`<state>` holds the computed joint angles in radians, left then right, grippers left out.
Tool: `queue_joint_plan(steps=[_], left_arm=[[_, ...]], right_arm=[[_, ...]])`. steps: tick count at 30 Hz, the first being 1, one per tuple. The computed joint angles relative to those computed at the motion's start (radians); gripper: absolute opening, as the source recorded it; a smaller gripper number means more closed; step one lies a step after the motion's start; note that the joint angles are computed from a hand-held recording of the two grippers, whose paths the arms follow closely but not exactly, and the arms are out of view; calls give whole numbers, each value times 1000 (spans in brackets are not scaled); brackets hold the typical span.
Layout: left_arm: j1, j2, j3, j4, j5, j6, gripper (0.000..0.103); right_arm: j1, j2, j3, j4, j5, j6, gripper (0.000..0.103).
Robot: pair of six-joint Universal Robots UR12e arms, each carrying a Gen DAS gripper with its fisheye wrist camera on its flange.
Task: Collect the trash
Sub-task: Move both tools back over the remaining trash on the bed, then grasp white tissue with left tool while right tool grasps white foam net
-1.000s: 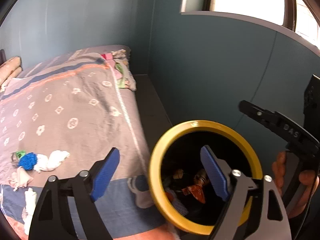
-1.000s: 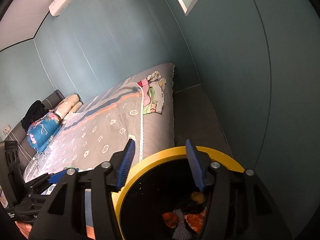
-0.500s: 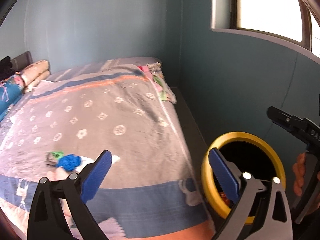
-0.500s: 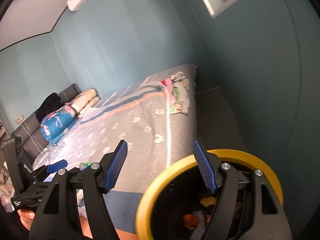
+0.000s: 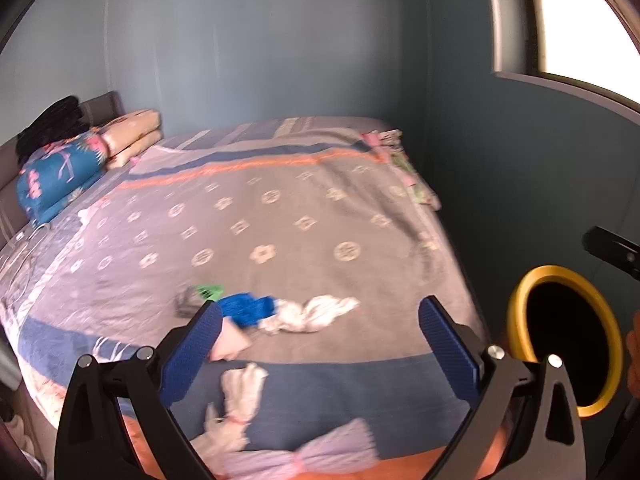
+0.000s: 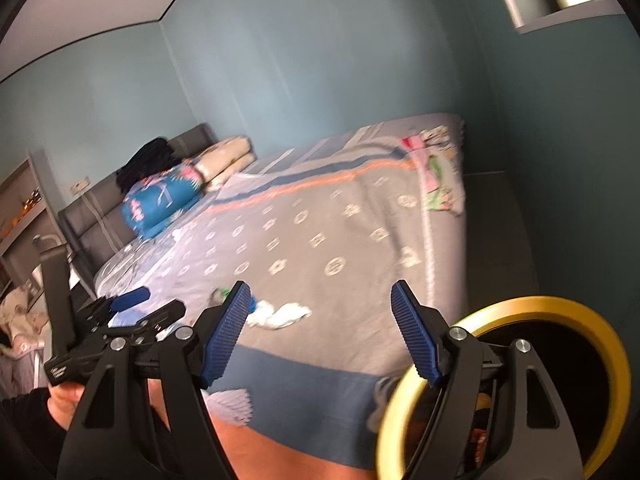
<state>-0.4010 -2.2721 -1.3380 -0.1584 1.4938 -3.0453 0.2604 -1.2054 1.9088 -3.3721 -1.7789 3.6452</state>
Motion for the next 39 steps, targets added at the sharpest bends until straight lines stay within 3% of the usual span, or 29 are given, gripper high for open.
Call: queue_joint_plan(steps=[9, 17, 28, 33, 39], left_arm=[[45, -17, -3, -45, 61, -30, 95], [68, -45, 8, -101, 69, -54, 95], [80, -83, 38, -185, 57, -67, 95], [83, -96, 48, -212, 40, -84, 95], [84, -115, 62, -248, 44, -88, 94]], right_arm=[[32, 62, -79, 66, 88, -63, 70], [52, 125, -144, 131, 162, -109, 70], [57, 207, -206, 204, 355, -250, 70], [62, 236, -231, 264, 382, -258, 70], [70, 265, -261, 330, 348, -263, 70]])
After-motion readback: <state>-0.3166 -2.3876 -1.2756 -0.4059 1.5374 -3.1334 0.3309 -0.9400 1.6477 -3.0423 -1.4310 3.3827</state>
